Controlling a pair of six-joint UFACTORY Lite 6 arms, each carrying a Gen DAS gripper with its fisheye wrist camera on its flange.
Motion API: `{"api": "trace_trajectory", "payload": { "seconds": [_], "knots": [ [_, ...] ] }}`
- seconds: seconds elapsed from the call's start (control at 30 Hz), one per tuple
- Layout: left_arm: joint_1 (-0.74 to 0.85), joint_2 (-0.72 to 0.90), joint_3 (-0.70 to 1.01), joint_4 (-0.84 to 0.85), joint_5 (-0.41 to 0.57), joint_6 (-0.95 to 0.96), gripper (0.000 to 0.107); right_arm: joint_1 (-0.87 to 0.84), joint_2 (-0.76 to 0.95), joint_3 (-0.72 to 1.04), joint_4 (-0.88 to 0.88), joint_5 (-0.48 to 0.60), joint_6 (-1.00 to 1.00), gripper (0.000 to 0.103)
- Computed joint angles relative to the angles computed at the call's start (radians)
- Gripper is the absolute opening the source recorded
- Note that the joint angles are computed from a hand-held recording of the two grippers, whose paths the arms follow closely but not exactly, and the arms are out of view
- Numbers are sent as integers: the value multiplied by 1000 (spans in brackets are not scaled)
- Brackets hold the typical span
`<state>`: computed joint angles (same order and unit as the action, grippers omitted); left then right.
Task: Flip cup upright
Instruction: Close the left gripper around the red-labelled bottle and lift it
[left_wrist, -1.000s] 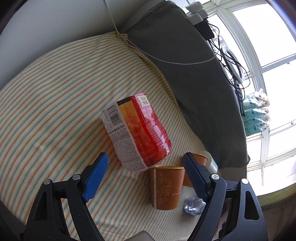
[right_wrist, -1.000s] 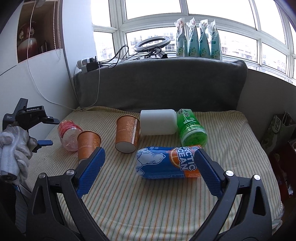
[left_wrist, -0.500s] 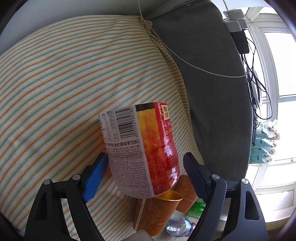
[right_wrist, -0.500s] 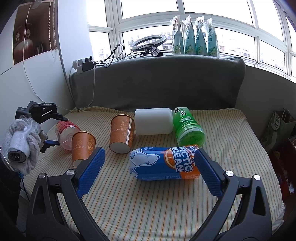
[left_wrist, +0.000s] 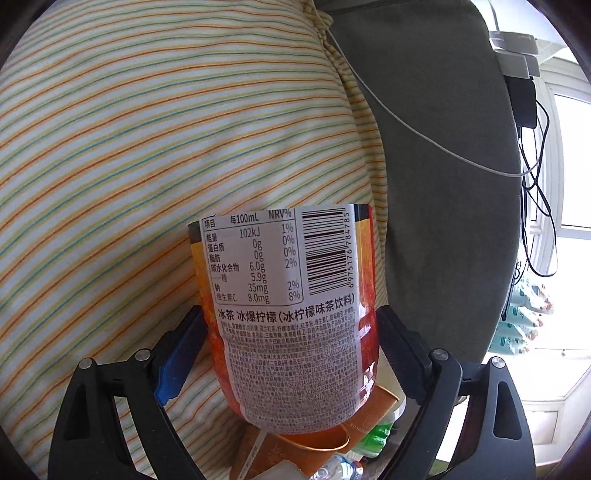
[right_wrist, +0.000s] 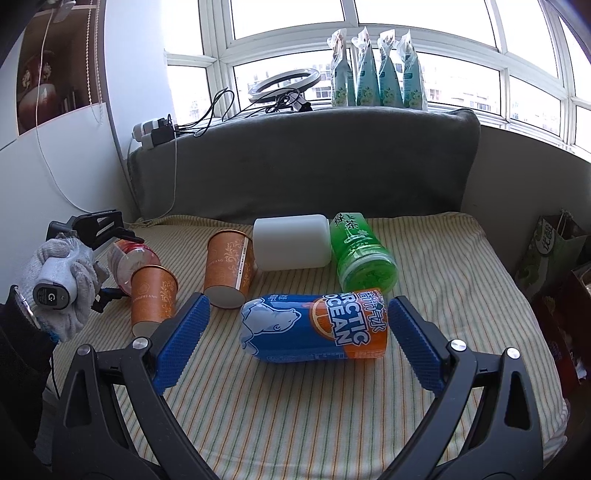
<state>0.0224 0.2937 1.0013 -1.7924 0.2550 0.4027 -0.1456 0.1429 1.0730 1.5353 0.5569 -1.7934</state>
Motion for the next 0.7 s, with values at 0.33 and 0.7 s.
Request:
{"api": "trace_trajectory", "payload": {
  "seconds": [0.33, 0.7],
  "knots": [
    [-6, -31, 2, 127, -84, -99, 86, -2, 17, 17, -13, -11, 12, 99],
    [8, -176, -118, 348, -83, -248, 86, 18, -4, 10, -53, -48, 46, 99]
  ]
}}
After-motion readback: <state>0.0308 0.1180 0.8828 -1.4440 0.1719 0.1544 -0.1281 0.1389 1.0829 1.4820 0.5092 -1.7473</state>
